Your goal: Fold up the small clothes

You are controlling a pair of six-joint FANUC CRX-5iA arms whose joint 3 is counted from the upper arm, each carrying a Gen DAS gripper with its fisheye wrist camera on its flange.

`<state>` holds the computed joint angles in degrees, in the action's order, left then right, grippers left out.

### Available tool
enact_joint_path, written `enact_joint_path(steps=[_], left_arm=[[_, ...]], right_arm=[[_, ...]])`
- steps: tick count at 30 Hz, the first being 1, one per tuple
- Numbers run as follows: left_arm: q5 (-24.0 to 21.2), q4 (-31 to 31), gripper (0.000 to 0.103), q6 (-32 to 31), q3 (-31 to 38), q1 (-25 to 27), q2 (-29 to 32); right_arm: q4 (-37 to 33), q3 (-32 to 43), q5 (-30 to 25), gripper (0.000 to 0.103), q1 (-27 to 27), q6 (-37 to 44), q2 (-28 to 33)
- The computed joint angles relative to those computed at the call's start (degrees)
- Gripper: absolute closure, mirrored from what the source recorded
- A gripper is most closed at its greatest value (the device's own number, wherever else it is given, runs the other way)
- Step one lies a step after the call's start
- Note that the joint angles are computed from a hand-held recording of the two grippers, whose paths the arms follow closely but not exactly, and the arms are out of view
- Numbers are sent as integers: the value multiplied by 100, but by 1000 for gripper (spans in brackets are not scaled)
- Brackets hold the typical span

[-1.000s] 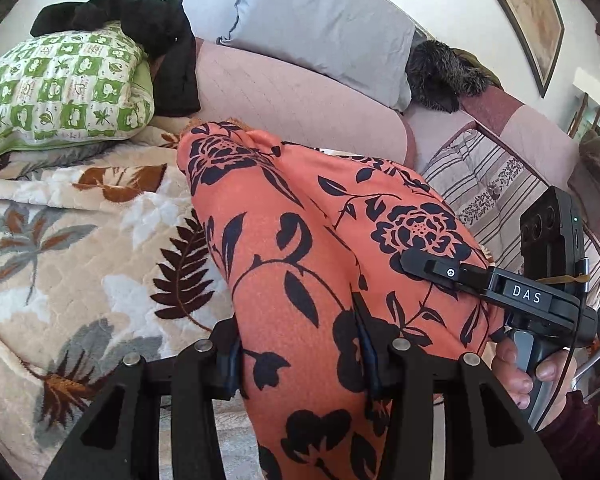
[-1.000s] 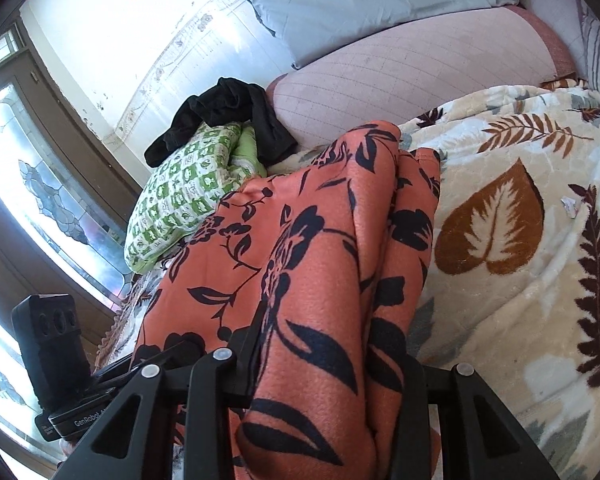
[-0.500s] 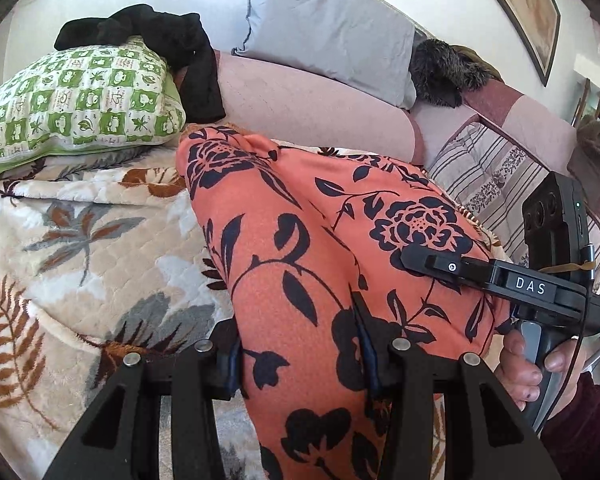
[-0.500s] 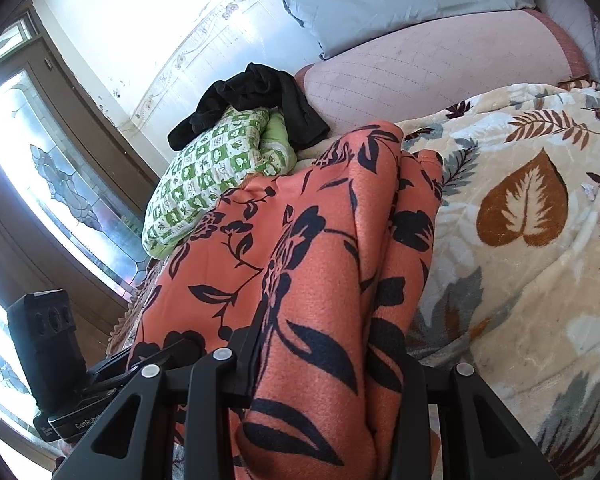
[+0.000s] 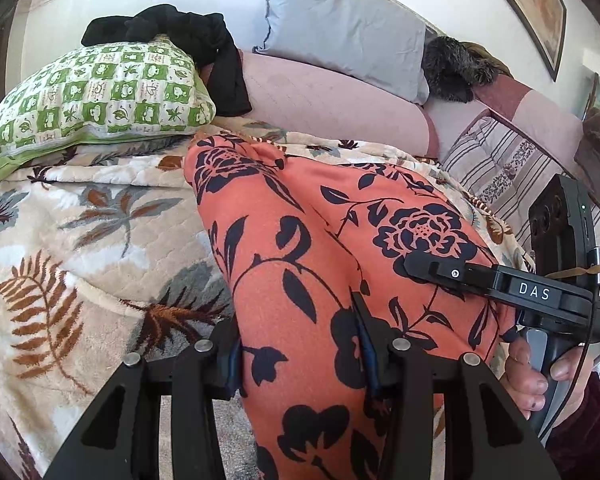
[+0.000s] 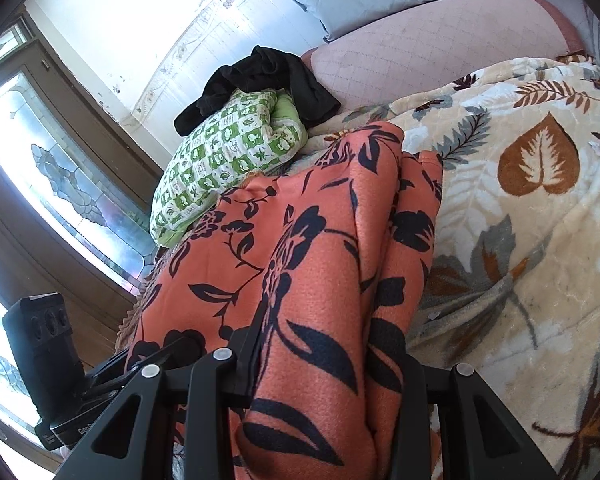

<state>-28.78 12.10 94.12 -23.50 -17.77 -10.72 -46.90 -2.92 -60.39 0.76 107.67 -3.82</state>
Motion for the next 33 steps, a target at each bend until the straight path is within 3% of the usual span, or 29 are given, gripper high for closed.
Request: enact_joint_path(steps=[12,27,33], left_arm=[[-484,-510,56,453,-7,-78,-95],[-920,-1193,54,1095,299,-292,0],[-1140,-1604,49,1534,493,-423,74]], right_arm=[[349,-447,158,66,337,-333,-208],[496,-602,185,65,388,-448,-154],[612,-526,77,56,398,-612,-51]])
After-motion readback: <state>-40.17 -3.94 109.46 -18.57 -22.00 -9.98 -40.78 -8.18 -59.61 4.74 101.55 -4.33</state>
